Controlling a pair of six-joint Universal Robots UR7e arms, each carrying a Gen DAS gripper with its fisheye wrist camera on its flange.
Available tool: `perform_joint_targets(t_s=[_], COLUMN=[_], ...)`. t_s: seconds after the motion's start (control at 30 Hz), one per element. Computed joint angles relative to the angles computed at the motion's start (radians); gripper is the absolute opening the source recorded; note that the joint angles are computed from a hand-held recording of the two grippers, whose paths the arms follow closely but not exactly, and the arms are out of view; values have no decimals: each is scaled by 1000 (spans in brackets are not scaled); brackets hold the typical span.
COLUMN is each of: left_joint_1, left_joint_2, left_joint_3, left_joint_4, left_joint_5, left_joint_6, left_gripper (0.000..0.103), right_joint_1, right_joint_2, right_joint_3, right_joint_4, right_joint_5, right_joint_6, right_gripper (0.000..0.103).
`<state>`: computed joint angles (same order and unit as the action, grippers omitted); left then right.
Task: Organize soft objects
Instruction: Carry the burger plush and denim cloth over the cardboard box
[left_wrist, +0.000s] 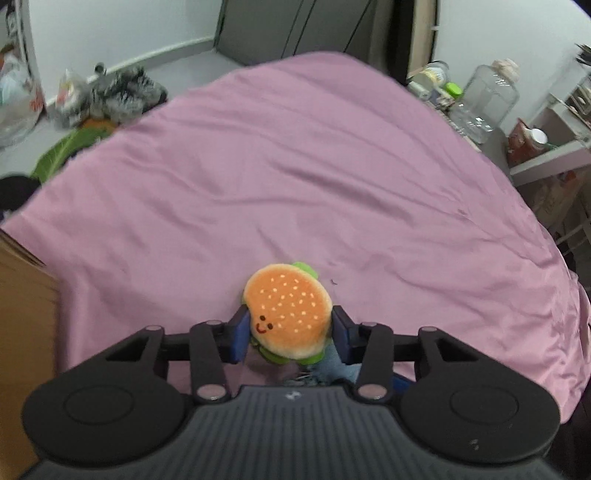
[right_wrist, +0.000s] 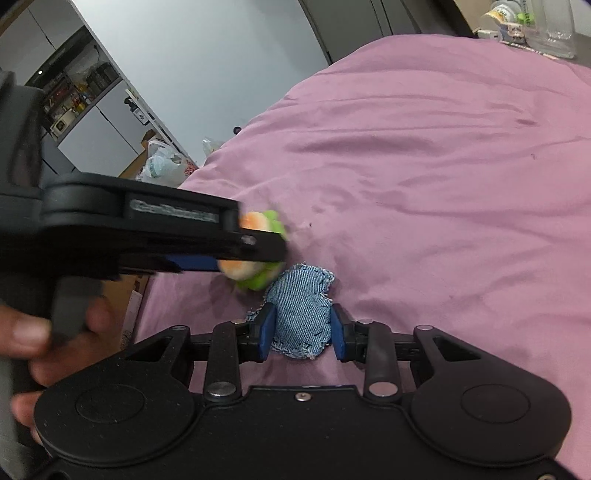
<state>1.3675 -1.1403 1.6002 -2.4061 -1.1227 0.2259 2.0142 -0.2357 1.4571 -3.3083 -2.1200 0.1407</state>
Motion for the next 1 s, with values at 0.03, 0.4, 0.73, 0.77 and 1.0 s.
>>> perform_joint_targets(t_s=[0.03, 0.4, 0.73, 0.77, 1.0], left_joint_1=[-4, -26, -6, -2, 24], left_joint_2=[-15, -183, -276, -282, -322], left_joint_3=[8, 89, 78, 77, 68], left_joint_4=[-4, -26, -9, -10, -26], left_joint_5=[-8, -99, -151, -158, -186], left_joint_6=[11, 113, 181, 188, 213], left_gripper=[44, 44, 45, 45, 45], right_joint_1=[7, 71, 148, 155, 202], right_joint_2=[-1, -25, -5, -2, 30], right_joint_3=[4, 45, -17, -25, -103], right_joint_4=[-7, -121, -102, -96, -53], right_joint_5=[-16, -79, -130, -133, -162], right_joint_6=[5, 70, 75, 81, 88], right_gripper=[31, 31, 31, 31, 31])
